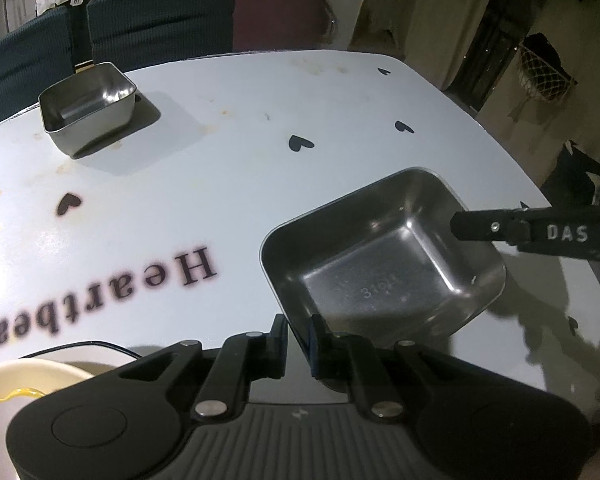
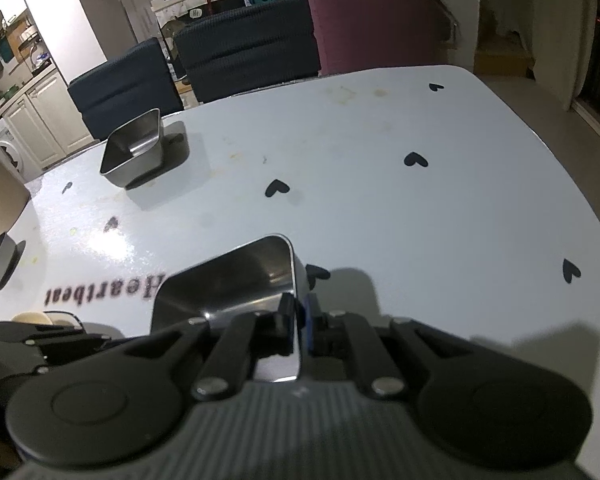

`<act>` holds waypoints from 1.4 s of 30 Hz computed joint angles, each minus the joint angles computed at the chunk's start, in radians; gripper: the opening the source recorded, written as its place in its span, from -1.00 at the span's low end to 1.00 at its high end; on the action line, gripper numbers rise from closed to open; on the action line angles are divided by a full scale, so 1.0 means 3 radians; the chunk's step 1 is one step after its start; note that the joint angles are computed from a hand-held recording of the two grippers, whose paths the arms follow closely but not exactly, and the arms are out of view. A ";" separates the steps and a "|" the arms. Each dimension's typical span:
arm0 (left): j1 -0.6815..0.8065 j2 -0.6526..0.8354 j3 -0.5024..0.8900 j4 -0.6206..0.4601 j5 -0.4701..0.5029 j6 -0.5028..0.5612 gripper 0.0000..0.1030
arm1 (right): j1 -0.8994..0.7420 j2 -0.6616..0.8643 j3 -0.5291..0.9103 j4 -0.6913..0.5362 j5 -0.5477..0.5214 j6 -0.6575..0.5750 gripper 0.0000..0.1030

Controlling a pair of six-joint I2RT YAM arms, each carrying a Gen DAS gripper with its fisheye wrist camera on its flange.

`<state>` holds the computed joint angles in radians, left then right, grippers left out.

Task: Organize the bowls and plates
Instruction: 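Lift the steel tray with both grippers and carry it toward the stacked bowls, then lower the steel tray onto the table and open both grippers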

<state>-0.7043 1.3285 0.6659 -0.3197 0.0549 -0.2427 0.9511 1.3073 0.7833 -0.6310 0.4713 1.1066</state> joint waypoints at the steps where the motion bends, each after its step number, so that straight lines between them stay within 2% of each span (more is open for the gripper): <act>1: -0.0001 -0.0006 0.0000 0.0000 0.0002 -0.0002 -0.78 | -0.0001 0.0007 0.0001 -0.0012 -0.0005 0.0007 -0.88; 13: 0.0035 -0.0032 0.0020 -0.0040 0.0036 0.0005 -0.77 | -0.0151 0.0250 -0.0047 0.0117 -0.0248 -0.0077 -0.94; 29: 0.0071 -0.0007 0.0025 -0.0028 0.0084 -0.0010 -0.75 | -0.0154 0.0162 -0.0180 0.0248 -0.0271 -0.0077 -0.94; 32: 0.0085 -0.0004 0.0035 -0.0051 0.0086 -0.0039 -0.65 | -0.0153 0.0170 -0.0206 0.0255 -0.0268 -0.0104 -0.86; 34: 0.0080 -0.0011 0.0040 -0.0070 0.0062 -0.0051 -0.44 | -0.0130 0.0138 -0.0233 0.0257 -0.0225 -0.0107 -0.80; 36: 0.0071 -0.0047 0.0031 -0.0082 0.0051 -0.0063 -0.34 | -0.0101 0.0075 -0.0272 0.0271 -0.0189 -0.0114 -0.72; 37: 0.0069 -0.0075 0.0026 -0.0089 0.0059 -0.0068 -0.26 | -0.0081 0.0040 -0.0287 0.0264 -0.0163 -0.0108 -0.64; 39: 0.0072 -0.0121 0.0011 -0.0089 0.0068 -0.0067 -0.11 | -0.0027 -0.0031 -0.0315 0.0244 -0.0096 -0.0093 -0.28; 42: 0.0069 -0.0218 -0.0014 -0.0118 0.0048 -0.0069 0.14 | 0.0077 -0.0112 -0.0318 0.0156 0.0021 -0.0038 -0.03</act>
